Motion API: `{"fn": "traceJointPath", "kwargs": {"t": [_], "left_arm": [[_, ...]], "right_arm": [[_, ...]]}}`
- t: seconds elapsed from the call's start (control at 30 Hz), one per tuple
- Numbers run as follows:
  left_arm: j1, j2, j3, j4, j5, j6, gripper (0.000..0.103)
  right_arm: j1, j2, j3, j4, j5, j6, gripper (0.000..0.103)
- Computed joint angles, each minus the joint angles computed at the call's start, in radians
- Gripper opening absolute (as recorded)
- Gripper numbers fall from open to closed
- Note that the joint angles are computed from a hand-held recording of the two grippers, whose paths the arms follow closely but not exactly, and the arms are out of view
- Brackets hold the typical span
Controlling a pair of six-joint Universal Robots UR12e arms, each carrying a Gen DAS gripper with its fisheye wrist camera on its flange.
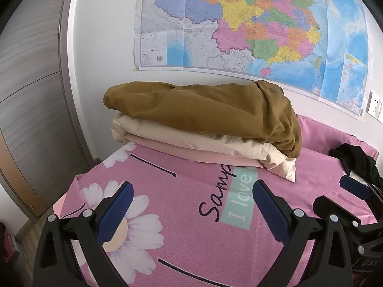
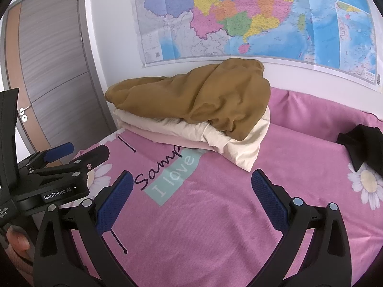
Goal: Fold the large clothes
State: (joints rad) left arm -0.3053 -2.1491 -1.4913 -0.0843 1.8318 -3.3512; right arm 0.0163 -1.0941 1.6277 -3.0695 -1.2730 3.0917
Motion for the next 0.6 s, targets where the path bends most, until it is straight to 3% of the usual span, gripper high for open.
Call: {"fn": "traceJointPath", "kwargs": {"t": [0.4,0.6], "left_arm": [[-0.002,0.001,-0.001,-0.006,0.012,-0.003,0.097],[-0.007,-0.010,0.003,0.030,0.027,0.038,0.097]], "right_arm": [[0.000,0.001,-0.003,0.009,0.004,-0.002,0.098],[0.002,0.001,-0.001,0.010,0.001,-0.001,0.098]]}}
